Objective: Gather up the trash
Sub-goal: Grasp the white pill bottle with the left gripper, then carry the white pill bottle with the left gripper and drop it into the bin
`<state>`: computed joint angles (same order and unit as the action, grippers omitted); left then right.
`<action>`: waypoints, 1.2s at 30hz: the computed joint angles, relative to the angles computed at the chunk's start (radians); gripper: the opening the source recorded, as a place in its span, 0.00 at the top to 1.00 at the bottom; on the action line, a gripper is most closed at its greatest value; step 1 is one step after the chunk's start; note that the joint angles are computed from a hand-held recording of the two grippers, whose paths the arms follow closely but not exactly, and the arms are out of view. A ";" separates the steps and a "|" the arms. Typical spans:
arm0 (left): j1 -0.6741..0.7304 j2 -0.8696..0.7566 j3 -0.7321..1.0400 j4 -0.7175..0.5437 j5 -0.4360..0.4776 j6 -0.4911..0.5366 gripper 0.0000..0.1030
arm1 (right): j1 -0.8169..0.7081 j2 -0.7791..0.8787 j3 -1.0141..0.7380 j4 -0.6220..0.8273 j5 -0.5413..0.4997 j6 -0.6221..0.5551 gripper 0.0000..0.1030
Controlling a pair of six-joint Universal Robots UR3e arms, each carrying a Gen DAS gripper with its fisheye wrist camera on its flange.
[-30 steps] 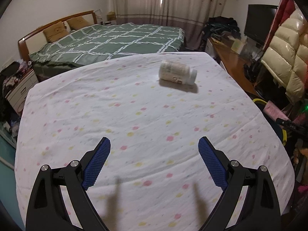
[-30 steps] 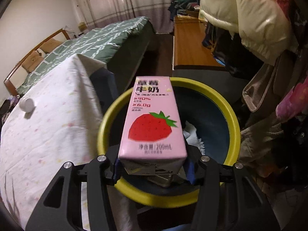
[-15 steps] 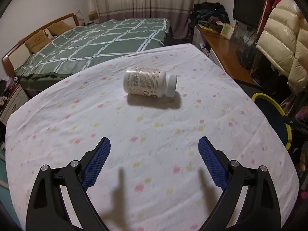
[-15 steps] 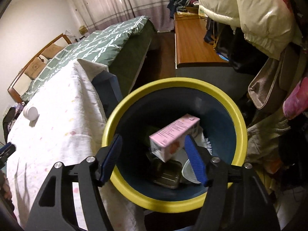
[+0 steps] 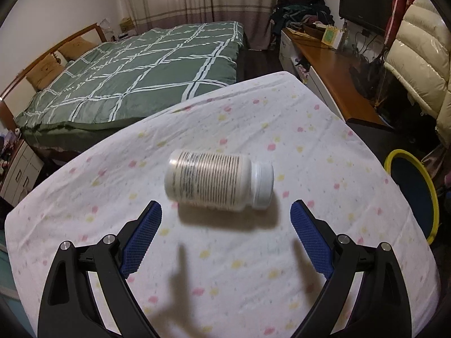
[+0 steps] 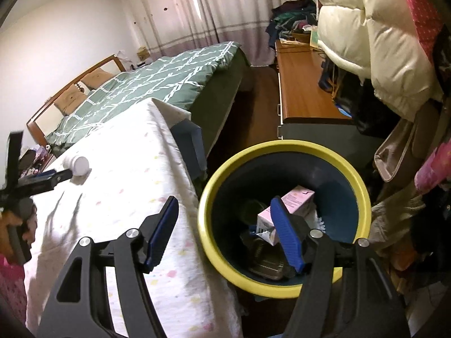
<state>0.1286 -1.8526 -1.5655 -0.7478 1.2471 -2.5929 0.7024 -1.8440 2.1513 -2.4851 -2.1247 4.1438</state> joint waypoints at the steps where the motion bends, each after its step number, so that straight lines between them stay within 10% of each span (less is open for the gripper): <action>1: -0.006 -0.016 0.019 -0.004 0.006 -0.006 0.11 | 0.000 0.002 0.002 -0.005 0.003 -0.003 0.38; 20: -0.068 -0.261 0.280 -0.051 0.068 -0.044 0.18 | -0.004 0.078 0.005 -0.073 0.061 -0.029 0.38; 36: -0.246 0.150 -0.039 -0.062 0.022 -0.034 0.18 | 0.134 -0.176 0.036 0.239 -0.121 0.112 0.38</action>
<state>-0.1175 -1.7028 -1.6047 -0.8098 1.2688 -2.6270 0.8360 -2.0203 2.1874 -2.2462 -2.2458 4.2554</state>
